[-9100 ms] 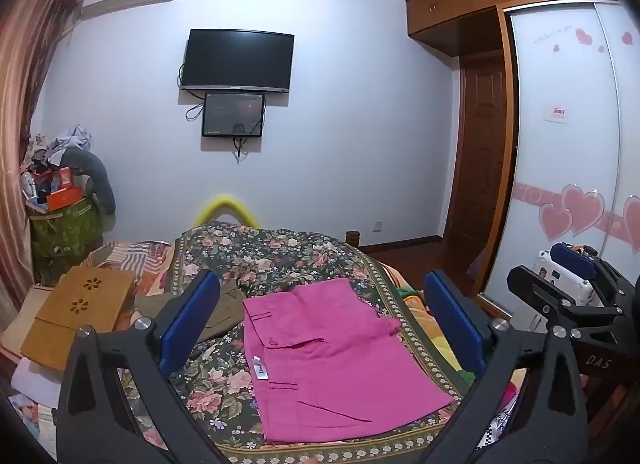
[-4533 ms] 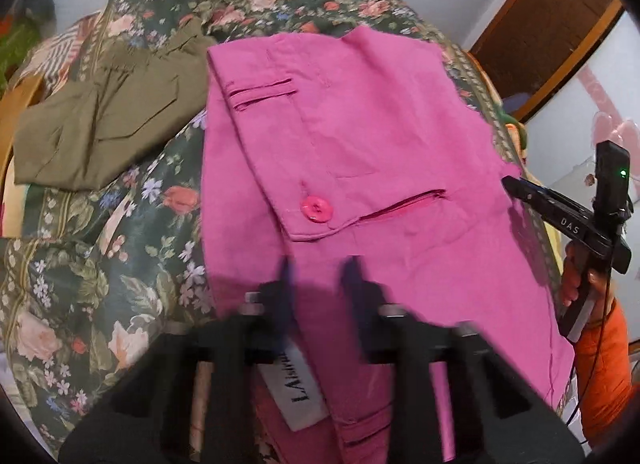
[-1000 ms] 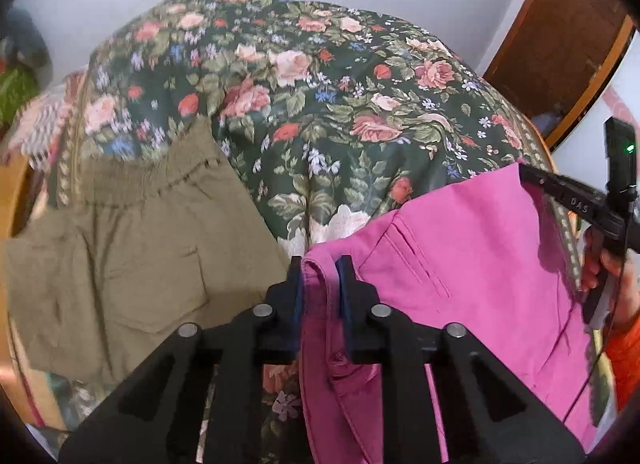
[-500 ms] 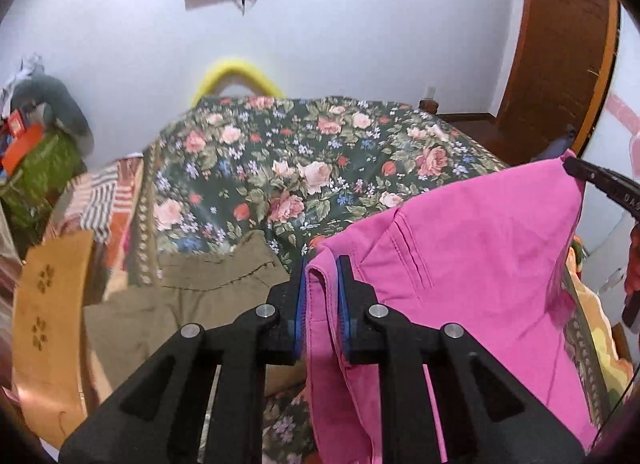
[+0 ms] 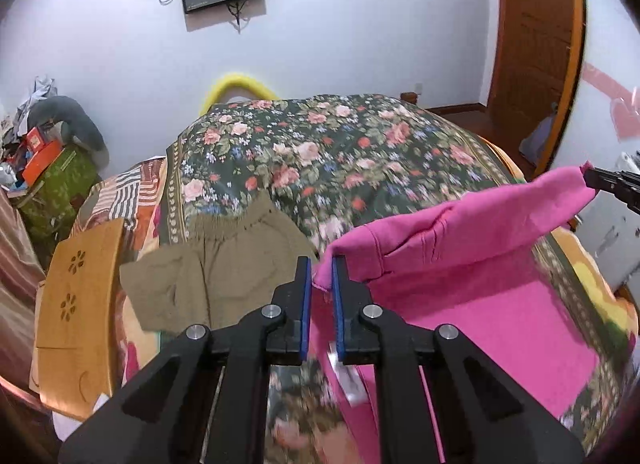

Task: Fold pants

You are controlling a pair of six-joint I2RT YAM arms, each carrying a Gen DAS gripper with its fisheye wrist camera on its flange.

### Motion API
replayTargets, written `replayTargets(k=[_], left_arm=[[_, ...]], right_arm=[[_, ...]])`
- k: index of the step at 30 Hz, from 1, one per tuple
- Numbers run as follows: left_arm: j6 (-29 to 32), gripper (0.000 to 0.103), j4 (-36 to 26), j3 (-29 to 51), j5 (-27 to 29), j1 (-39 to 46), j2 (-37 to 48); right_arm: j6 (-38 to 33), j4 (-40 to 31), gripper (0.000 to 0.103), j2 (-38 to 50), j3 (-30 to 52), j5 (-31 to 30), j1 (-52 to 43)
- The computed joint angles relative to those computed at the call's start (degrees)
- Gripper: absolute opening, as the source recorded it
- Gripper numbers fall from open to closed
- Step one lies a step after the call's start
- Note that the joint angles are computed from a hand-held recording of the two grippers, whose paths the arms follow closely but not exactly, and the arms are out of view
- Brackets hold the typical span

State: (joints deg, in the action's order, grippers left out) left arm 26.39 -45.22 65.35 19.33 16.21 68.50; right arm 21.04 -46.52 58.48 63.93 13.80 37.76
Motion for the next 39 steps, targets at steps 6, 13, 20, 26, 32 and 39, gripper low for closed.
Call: replayTargets(k=[6,13,20,26,32,39], left_arm=[[7.44,0.010,-5.32,-9.73,2.11,3.40,-11.71],[11.76,0.010,-10.66,-18.18,1.03,5.80,-14.94],[21.43,0.010,-15.76,-21.10,2.43,13.67,-17.70],[28.01,0.013,-20.73,-16.82,4.92,17.91,-20.31],[29.17,0.037,-23.18,-13.71,6.72,17.68,-21.98],[22.64,0.059,-20.19,-19.53,-4.91,2.10,-27.69]], right_arm=[[8.67,-6.75,0.002,-6.37,-6.11,6.05,10.55],[22.71,-11.23,0.003,-10.90,-15.28,10.31,22.14],[37.93,-15.86,0.003,-12.13,-20.80,13.40,34.69],[45.79,-25.18,0.003,-10.69,-16.78,18.05,42.79],[48.40,-27.99,0.017,-8.82,-11.43,21.09,46.06],[38.89,-18.12,0.050,-2.13,-10.49,17.68,43.95]])
